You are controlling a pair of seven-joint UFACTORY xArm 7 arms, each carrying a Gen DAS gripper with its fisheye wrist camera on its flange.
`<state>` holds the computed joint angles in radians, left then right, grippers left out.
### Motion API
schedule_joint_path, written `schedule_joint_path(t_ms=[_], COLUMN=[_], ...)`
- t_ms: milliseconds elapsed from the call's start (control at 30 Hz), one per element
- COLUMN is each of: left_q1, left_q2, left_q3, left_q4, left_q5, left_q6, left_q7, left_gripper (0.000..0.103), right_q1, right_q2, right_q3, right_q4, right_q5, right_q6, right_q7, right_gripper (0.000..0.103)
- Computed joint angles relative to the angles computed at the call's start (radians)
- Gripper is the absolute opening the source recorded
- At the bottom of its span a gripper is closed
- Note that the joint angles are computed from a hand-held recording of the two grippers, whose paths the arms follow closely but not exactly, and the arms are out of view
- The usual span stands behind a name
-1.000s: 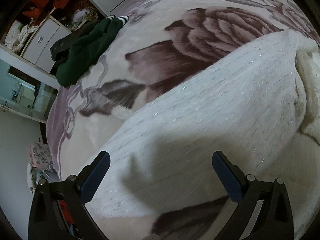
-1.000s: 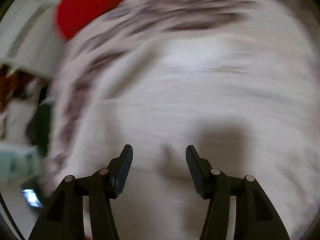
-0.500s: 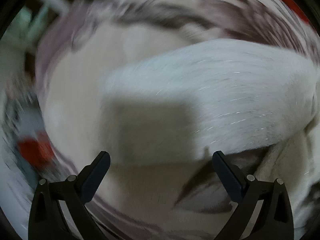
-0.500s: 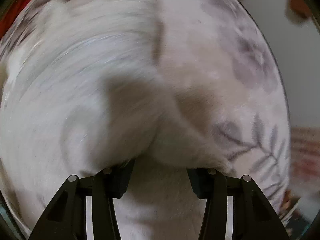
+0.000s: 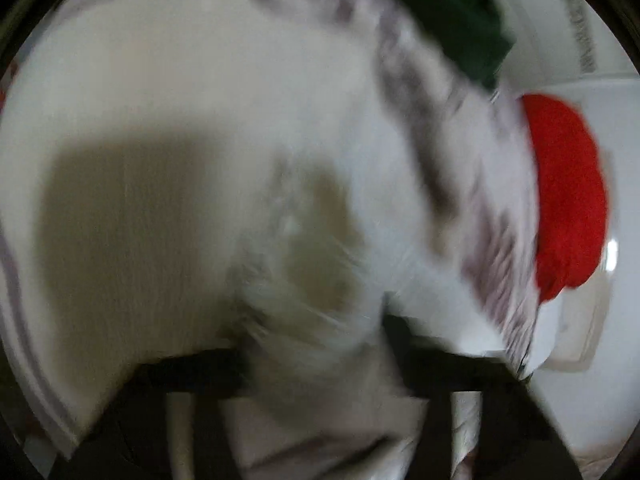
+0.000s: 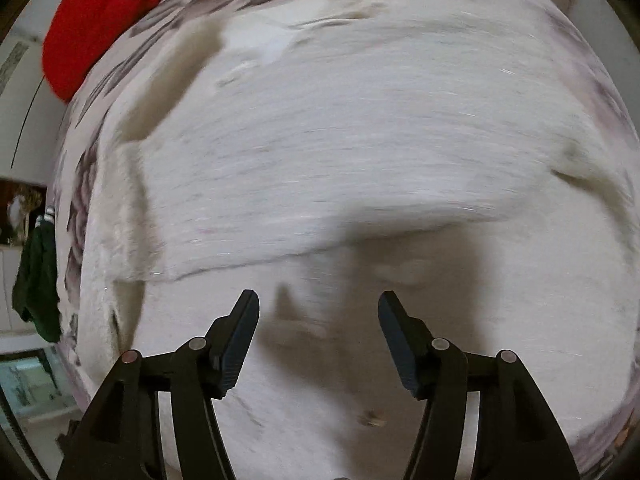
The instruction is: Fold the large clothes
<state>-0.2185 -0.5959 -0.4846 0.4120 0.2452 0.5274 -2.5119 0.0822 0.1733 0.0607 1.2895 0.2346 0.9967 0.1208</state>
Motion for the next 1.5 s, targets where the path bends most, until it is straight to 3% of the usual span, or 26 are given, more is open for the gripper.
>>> schedule_joint_path(t_ms=[100, 267, 400, 533, 567, 600, 667, 733, 833, 867, 900, 967, 1067, 1133, 1233, 1267, 1300, 1333, 1367, 1500], left_q1=[0.045, 0.087, 0.166, 0.216, 0.211, 0.177, 0.139, 0.166, 0.170, 0.163, 0.165, 0.180, 0.233, 0.359, 0.467, 0.524, 0.551, 0.546, 0.543, 0.577], left_q2=[-0.057, -0.117, -0.212, -0.119, -0.100, -0.050, -0.005, -0.039, -0.122, -0.133, -0.148, -0.159, -0.052, 0.056, 0.074, 0.051, 0.036, 0.045, 0.079, 0.182], left_q3=[0.034, 0.113, 0.121, 0.150, 0.154, 0.199, 0.224, 0.153, 0.062, 0.044, 0.016, -0.049, -0.088, -0.181, -0.254, -0.292, -0.306, -0.285, -0.251, -0.244], left_q4=[-0.025, -0.009, -0.001, -0.088, -0.112, -0.151, -0.229, -0.282, -0.319, -0.322, -0.327, -0.310, -0.265, -0.210, -0.114, -0.069, -0.033, 0.008, 0.070, 0.309], left_q5=[0.066, 0.112, 0.156, 0.121, 0.081, 0.057, -0.045, -0.088, -0.160, -0.186, -0.206, -0.230, -0.227, -0.227, -0.189, -0.143, -0.104, -0.072, -0.029, 0.156], left_q6=[-0.015, -0.026, -0.011, -0.187, -0.215, -0.285, -0.429, -0.509, -0.526, -0.534, -0.540, -0.521, -0.574, -0.602, -0.447, -0.375, -0.316, -0.248, -0.186, 0.042], left_q7=[0.080, 0.323, 0.463, 0.523, 0.545, 0.544, 0.529, 0.456, 0.382, 0.362, 0.341, 0.294, 0.291, 0.278, 0.268, 0.263, 0.268, 0.305, 0.376, 0.526], left_gripper=[0.015, 0.013, 0.013, 0.013, 0.013, 0.014, 0.017, 0.023, 0.048, 0.070, 0.084, 0.087, 0.087, 0.087, 0.087, 0.081, 0.041, 0.015, 0.008, 0.008], right_q1=[0.050, 0.104, 0.122, 0.104, 0.098, 0.109, 0.111, 0.101, 0.082, 0.078, 0.074, 0.066, 0.064, 0.063, 0.076, 0.083, 0.090, 0.099, 0.110, 0.175], right_q2=[0.077, 0.156, 0.204, 0.240, 0.247, 0.276, 0.302, 0.307, 0.311, 0.311, 0.312, 0.308, 0.322, 0.331, 0.358, 0.366, 0.371, 0.376, 0.382, 0.418], right_q3=[0.029, 0.047, 0.046, 0.039, 0.037, 0.037, 0.038, 0.043, 0.049, 0.050, 0.051, 0.051, 0.049, 0.047, 0.044, 0.042, 0.037, 0.029, 0.019, -0.042], right_q4=[0.089, 0.193, 0.275, 0.335, 0.350, 0.383, 0.411, 0.414, 0.413, 0.413, 0.413, 0.406, 0.416, 0.421, 0.454, 0.467, 0.479, 0.494, 0.511, 0.602], right_q5=[-0.028, -0.056, -0.078, -0.085, -0.083, -0.090, -0.086, -0.066, -0.036, -0.031, -0.027, -0.017, -0.010, -0.010, -0.025, -0.036, -0.055, -0.082, -0.116, -0.312], right_q6=[-0.016, -0.023, -0.022, 0.027, 0.048, 0.063, 0.084, 0.081, 0.074, 0.071, 0.068, 0.066, 0.063, 0.056, 0.056, 0.058, 0.065, 0.078, 0.095, 0.186], right_q7=[0.048, 0.102, 0.125, 0.097, 0.093, 0.114, 0.126, 0.121, 0.096, 0.085, 0.076, 0.061, 0.055, 0.055, 0.074, 0.079, 0.082, 0.085, 0.090, 0.125], right_gripper=[0.064, 0.064, 0.064, 0.064, 0.064, 0.064, 0.066, 0.076, 0.077, 0.078, 0.078, 0.079, 0.079, 0.079, 0.079, 0.079, 0.079, 0.079, 0.079, 0.079])
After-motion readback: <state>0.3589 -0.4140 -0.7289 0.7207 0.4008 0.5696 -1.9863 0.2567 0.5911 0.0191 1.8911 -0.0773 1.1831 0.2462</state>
